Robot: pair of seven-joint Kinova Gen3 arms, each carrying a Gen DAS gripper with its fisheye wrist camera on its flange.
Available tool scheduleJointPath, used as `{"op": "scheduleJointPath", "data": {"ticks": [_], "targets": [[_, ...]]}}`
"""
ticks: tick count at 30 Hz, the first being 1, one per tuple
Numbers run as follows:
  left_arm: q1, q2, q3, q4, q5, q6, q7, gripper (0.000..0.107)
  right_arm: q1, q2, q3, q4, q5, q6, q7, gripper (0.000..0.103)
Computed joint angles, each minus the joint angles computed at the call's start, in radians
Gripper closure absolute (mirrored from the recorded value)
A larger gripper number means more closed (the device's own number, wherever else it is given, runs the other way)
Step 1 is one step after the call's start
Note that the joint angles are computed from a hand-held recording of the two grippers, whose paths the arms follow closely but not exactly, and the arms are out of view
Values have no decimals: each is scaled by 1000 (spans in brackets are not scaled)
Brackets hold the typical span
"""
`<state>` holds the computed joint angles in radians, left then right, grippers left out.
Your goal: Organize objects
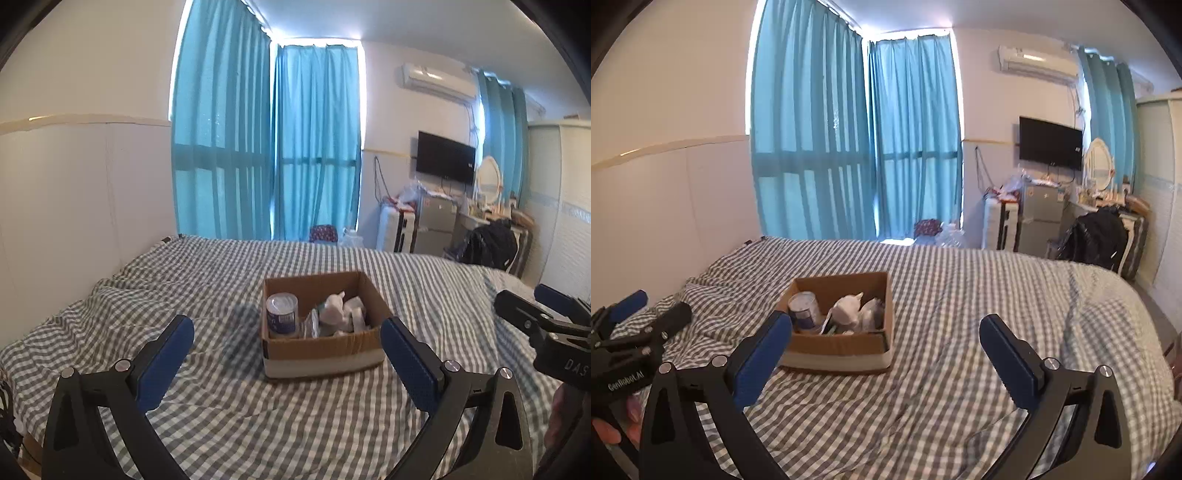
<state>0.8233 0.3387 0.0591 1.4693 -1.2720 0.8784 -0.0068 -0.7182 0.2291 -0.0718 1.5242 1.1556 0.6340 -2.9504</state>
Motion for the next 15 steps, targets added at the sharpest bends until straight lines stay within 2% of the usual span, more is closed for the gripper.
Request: {"op": "scheduleJointPath", "data": {"ticks": [5, 8, 15], "targets": [[11, -2, 3, 21, -14, 4, 25, 4, -9, 13, 2, 11, 8, -1, 4, 0], [11, 1, 7, 19, -12, 12, 23, 4, 1, 21, -1, -3, -27, -15, 39, 0], [14, -3, 14, 29, -17, 11, 30, 4, -17, 27, 15, 5, -14, -11, 16, 0]]}}
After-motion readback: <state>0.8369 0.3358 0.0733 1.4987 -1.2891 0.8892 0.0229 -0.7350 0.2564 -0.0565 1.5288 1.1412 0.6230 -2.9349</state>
